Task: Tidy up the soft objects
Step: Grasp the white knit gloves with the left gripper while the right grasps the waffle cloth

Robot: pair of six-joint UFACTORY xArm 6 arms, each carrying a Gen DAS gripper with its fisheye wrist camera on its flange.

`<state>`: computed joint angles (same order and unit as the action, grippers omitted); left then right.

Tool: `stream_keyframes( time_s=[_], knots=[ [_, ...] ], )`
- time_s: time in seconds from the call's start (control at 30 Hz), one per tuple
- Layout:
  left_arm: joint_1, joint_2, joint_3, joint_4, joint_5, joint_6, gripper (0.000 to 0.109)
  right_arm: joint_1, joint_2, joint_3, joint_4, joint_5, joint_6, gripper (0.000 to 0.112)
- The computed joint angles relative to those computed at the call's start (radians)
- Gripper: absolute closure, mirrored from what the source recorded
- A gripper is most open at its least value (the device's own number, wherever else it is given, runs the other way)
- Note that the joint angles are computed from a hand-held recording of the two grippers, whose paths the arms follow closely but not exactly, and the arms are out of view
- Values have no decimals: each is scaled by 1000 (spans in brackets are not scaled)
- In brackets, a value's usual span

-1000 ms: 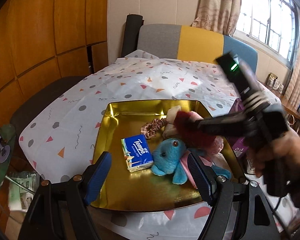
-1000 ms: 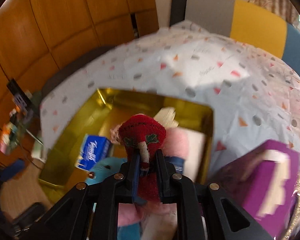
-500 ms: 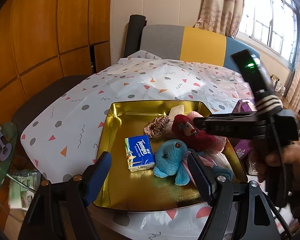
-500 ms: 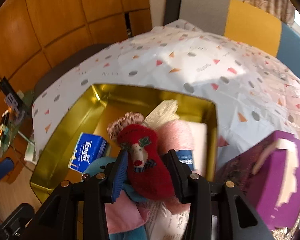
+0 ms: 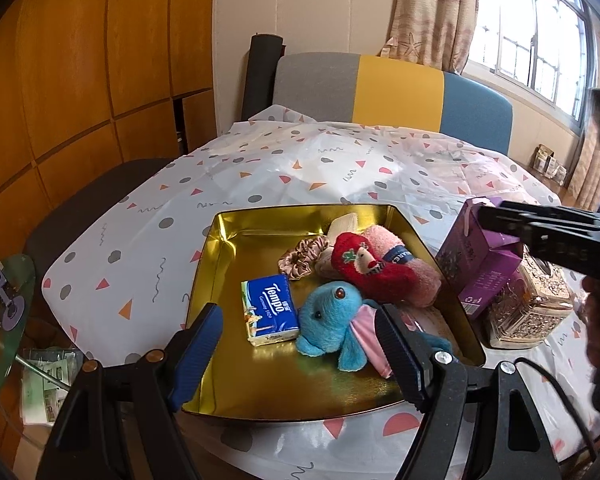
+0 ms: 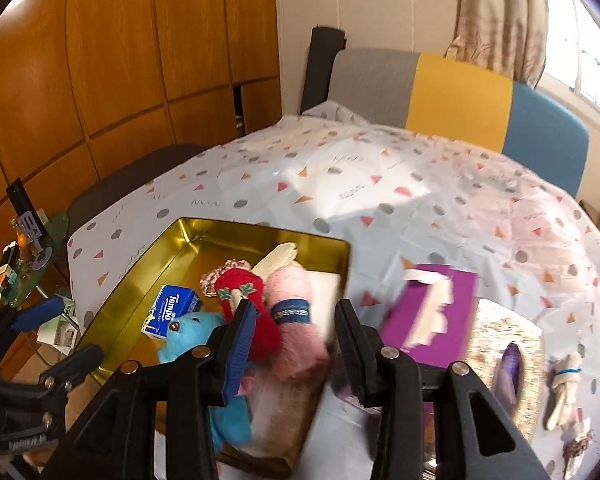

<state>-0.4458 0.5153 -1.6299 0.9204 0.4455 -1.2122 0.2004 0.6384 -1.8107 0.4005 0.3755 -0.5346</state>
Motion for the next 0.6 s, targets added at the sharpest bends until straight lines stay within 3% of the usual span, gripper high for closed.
stream_keyframes(
  time_s=[0.3, 0.6],
  knots=[
    [-21, 9, -22, -3, -1, 37, 30, -78, -141, 193, -3, -124, -9, 71],
    [-46, 23, -54, -19, 11, 85, 30, -238, -191, 276, -220, -172, 234, 71]
  ],
)
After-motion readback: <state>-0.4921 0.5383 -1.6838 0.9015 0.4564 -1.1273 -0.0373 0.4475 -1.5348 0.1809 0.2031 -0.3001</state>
